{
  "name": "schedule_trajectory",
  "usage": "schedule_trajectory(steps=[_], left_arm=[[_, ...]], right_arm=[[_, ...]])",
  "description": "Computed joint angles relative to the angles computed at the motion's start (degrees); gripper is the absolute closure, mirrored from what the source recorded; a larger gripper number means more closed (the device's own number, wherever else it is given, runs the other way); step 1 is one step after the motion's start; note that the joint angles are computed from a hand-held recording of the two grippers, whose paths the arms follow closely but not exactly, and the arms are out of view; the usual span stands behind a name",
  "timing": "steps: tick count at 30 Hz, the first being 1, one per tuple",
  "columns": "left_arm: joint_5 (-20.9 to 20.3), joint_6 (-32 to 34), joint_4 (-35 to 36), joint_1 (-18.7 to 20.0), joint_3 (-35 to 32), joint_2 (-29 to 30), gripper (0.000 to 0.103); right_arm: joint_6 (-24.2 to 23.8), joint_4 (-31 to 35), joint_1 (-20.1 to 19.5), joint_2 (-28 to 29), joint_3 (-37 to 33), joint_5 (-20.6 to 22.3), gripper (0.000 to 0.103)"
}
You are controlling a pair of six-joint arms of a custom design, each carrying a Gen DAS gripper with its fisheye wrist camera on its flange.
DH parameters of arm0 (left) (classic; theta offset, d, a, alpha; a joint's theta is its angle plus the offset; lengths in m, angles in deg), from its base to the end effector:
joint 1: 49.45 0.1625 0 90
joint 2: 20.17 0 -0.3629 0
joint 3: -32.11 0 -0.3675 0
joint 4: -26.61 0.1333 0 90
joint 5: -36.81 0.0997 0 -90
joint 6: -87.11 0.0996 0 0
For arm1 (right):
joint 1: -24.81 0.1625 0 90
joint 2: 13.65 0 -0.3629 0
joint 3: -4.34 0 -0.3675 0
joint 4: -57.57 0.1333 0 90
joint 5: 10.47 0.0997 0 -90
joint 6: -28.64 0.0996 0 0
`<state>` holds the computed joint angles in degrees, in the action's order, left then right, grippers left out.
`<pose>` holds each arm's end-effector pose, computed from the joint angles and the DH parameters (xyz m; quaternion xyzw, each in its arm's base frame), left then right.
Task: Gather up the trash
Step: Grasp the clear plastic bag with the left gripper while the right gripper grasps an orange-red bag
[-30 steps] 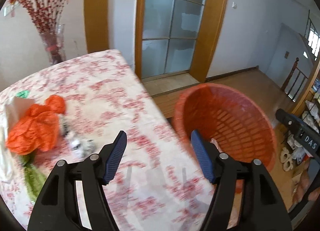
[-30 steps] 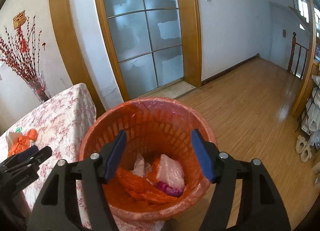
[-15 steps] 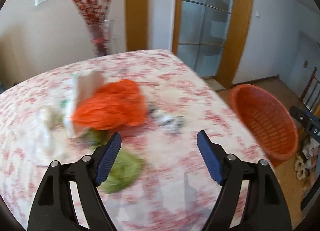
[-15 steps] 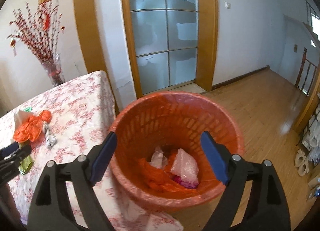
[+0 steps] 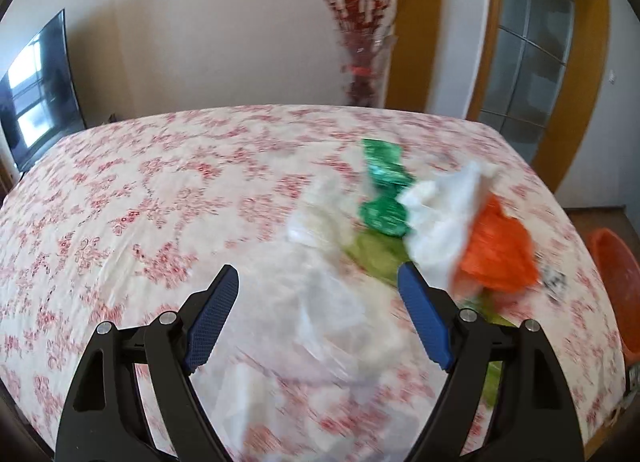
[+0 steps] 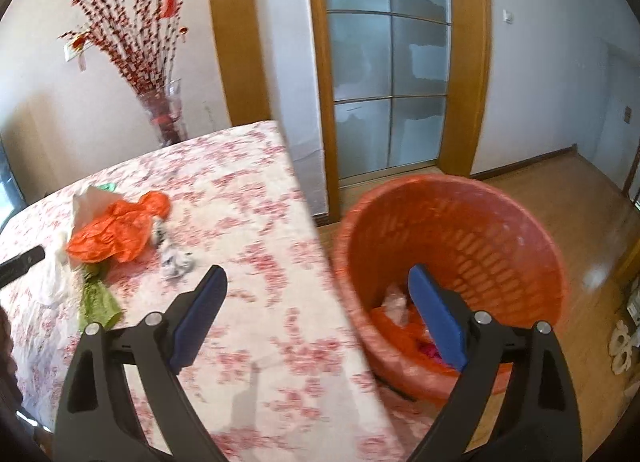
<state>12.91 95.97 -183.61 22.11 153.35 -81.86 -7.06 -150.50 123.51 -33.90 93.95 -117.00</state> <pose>0.0729 -0.4906 0.2323 -0.0969 0.7680 -0.4612 0.4337 0.1957 -0.5847 -0.0439 0.2858 -0.8571 0.3663 0.2226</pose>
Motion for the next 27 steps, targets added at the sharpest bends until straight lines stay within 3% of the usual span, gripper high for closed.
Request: schedule_trajectory(steps=[10,15,20,27], left_arm=[[-4.9,-2.2,10.6,6.4,-7.0,0.2,0.024],[-7.0,-6.9,17.5,8.5,-8.4,-0.8,0.037],[-7.8,-6.7,15.6,8.7,-7.4,-1.6,0.065],[-7.8,-6.6,12.3,8.7,-3.1,-5.0,0.069]], right_arm=[[1.0,3.2,1.8,2.9,-3.4,-2.2,0.013],[0.6,4.6,2.9,4.2,-5.0,-2.7,0.013],[0.0,6.0,4.1,5.6,-6.4,-2.5,0.013],[0.3,9.4,6.3,7.7,-9.6,-0.9,0.013]])
